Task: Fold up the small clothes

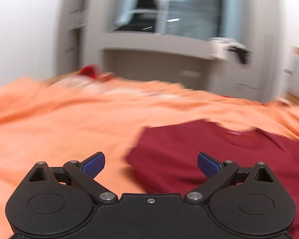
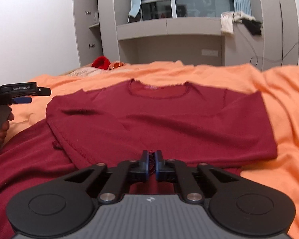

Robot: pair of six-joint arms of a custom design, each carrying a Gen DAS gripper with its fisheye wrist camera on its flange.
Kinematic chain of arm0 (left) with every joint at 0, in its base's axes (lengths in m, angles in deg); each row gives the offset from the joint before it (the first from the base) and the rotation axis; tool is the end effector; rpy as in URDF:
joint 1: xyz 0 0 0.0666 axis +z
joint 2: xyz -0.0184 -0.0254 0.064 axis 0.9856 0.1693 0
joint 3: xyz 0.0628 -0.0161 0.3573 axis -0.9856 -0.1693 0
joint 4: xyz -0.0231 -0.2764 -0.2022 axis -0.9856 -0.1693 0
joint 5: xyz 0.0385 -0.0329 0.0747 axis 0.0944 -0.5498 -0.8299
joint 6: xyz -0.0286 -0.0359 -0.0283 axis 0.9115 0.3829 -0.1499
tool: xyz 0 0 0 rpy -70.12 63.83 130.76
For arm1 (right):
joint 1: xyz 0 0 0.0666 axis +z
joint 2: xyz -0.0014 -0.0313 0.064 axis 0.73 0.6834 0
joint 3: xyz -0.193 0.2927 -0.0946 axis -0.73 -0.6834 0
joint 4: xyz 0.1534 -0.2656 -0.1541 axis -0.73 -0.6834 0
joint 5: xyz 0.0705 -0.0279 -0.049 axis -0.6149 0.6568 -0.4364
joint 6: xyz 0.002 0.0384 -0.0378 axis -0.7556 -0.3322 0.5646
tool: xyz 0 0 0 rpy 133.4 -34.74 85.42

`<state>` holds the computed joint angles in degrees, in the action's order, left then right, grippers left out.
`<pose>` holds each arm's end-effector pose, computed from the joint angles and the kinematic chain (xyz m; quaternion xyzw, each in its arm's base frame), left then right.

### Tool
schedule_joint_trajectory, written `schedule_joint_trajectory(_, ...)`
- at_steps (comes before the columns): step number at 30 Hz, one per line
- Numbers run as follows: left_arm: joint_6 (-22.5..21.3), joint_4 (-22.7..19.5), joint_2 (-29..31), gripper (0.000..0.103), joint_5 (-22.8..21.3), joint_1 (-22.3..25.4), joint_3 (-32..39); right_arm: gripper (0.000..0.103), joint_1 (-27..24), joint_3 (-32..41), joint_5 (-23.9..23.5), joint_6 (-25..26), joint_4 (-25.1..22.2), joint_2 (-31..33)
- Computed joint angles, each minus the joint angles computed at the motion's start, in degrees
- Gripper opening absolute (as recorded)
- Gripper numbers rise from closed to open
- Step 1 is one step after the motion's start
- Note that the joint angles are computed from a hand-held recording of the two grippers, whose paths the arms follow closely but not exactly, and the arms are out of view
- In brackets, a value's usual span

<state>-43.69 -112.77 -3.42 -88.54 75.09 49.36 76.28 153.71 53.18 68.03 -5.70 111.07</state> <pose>0.4467 -0.0321 0.5324 -0.1300 0.8344 0.0152 0.5353 0.4185 0.2338 0.5258 -0.1525 0.8397 0.1506 0.4990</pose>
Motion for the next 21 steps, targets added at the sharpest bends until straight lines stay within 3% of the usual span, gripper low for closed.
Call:
schedule_joint_trajectory(4, 5.21, -0.06, 2.16, 0.096, 4.48, 3.98, 2.09, 0.005, -0.96, -0.44, 2.73, 0.03, 2.63, -1.01)
schedule_joint_trajectory(9, 8.64, 0.05, 3.04, 0.095, 10.51, 6.75, 1.90, 0.005, -2.60, 0.73, 1.43, -2.76, -0.56, 0.31)
schedule_joint_trajectory(15, 6.89, 0.95, 3.34, 0.092, 13.42, 7.04, -0.13, 0.007, -2.83, -0.03, 1.06, -3.77, -1.88, 0.41)
schedule_joint_trajectory(18, 5.85, 0.94, 3.96, 0.083, 14.86, 6.99, 0.24, 0.007, -2.76, -0.37, 1.10, -3.92, -1.71, 0.25)
schedule_joint_trajectory(19, 5.73, 0.51, 4.33, 0.071, 15.59, 7.05, 0.59, 0.008, -2.76, -0.37, 1.01, -3.92, -1.71, 0.24)
schedule_joint_trajectory(20, 5.67, -0.07, 4.67, 0.041, 16.40, 7.14, 0.96, 0.008, -2.79, -0.18, 0.82, -3.86, -1.77, 0.35)
schedule_joint_trajectory(21, 5.68, -0.91, 4.99, 0.024, 17.16, 7.23, 1.40, 0.008, -2.75, -0.05, 0.85, -3.78, -1.79, 0.39)
